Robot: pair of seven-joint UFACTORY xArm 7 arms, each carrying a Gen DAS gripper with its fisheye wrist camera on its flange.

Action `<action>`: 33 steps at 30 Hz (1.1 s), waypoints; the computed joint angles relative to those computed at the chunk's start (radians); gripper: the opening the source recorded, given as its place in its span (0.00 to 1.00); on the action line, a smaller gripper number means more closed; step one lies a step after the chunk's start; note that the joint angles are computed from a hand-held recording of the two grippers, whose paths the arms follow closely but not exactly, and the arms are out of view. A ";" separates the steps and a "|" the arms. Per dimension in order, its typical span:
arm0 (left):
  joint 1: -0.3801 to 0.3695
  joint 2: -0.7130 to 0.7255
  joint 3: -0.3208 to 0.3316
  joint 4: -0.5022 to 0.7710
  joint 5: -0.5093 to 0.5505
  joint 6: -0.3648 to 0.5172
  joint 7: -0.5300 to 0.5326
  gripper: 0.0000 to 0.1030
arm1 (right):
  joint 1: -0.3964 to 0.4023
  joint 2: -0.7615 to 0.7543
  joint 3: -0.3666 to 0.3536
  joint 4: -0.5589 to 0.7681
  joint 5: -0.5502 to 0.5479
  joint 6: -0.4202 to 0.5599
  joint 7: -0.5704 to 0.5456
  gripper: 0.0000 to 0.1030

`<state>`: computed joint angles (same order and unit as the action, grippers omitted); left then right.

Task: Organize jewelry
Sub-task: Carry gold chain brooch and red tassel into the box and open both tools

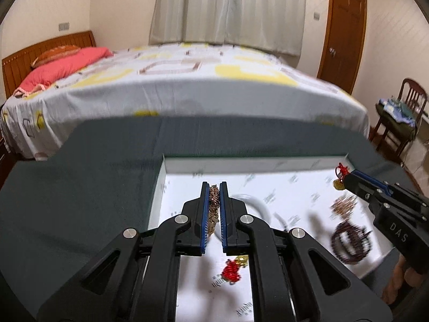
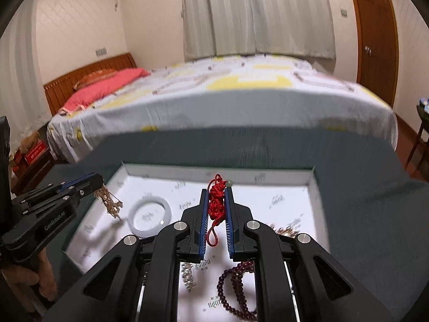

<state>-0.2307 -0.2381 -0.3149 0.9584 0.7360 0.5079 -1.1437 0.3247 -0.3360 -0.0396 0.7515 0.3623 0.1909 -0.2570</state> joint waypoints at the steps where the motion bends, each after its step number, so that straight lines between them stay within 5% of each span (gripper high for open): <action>1: -0.002 0.012 0.005 0.000 -0.011 -0.001 0.010 0.08 | 0.001 0.016 -0.003 0.009 -0.001 0.013 -0.002 0.12; 11: -0.036 0.061 0.053 -0.001 -0.135 0.006 0.123 0.08 | -0.082 0.084 0.070 0.051 -0.094 0.091 0.076 0.12; 27: -0.057 0.094 0.066 0.020 -0.155 0.020 0.140 0.14 | -0.091 0.099 0.078 0.068 -0.116 0.108 0.103 0.14; 28: -0.058 0.094 0.066 0.019 -0.154 0.021 0.139 0.23 | -0.088 0.099 0.075 0.069 -0.111 0.110 0.098 0.15; 30: -0.056 0.089 0.062 0.018 -0.138 0.021 0.120 0.35 | -0.083 0.093 0.071 0.065 -0.097 0.102 0.091 0.37; 33: -0.056 0.083 0.062 0.013 -0.137 0.015 0.113 0.40 | -0.086 0.082 0.074 0.057 -0.106 0.082 0.096 0.45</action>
<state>-0.2871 -0.1551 -0.2524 0.9714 0.5991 0.5230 -1.0303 0.2387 -0.2537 0.0346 0.8086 0.2562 0.2728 -0.1608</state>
